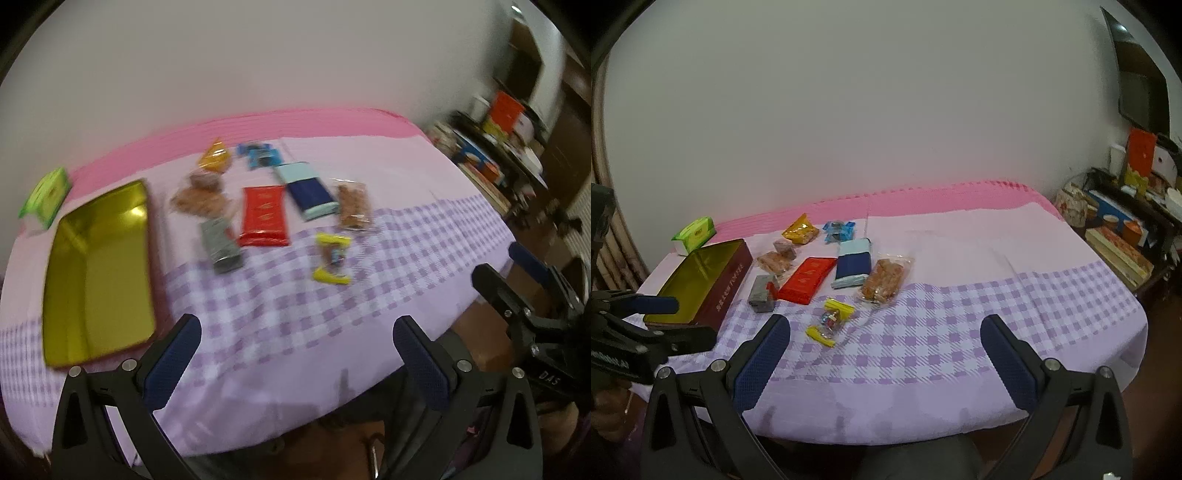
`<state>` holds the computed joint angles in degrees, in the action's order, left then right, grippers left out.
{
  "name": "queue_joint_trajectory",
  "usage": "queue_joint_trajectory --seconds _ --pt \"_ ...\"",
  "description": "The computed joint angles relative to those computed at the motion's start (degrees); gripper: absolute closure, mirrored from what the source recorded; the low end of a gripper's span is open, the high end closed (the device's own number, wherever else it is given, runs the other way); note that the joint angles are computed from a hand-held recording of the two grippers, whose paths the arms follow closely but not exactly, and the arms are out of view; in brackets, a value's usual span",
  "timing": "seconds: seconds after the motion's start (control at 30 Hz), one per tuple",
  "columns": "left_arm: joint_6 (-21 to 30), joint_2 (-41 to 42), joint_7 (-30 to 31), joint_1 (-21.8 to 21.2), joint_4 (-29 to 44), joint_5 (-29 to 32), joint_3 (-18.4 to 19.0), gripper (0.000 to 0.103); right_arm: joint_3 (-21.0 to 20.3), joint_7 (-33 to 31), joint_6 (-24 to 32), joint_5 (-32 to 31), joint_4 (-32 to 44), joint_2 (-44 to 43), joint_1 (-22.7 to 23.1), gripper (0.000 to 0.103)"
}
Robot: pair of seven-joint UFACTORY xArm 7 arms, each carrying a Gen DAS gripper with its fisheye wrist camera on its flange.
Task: Organize snacks
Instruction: 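Move the left tool toward the yellow-wrapped candy and open its fingers, then grasp the yellow-wrapped candy with the left tool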
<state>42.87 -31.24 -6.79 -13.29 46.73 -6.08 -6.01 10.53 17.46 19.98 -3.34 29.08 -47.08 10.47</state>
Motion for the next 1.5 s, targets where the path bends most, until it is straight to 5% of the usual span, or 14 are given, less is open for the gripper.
queue_joint_trajectory --seconds 0.53,0.7,0.93,1.1,1.5 --pt "-2.1 18.7 15.2 -4.5 11.0 -13.4 2.2 0.002 -3.7 -0.2 1.9 2.8 1.1 1.2 -0.8 0.001" --pt "-0.8 22.5 15.4 -3.0 14.0 -12.8 1.0 0.017 -4.6 -0.7 2.2 3.7 1.1 1.5 -1.0 0.001" --pt "0.4 25.5 15.9 -1.9 15.8 -12.7 0.2 0.025 -5.0 -1.6 2.2 4.5 1.2 2.0 -0.9 0.001" --pt "2.7 27.7 16.0 -1.4 17.4 -11.4 -0.3 0.053 -5.1 -1.8 2.3 4.8 1.4 2.2 -0.9 0.001" --pt "3.4 29.9 14.8 -0.2 19.0 -13.2 -0.2 0.056 -5.6 -2.6 2.1 5.5 1.1 2.4 -0.7 0.001"
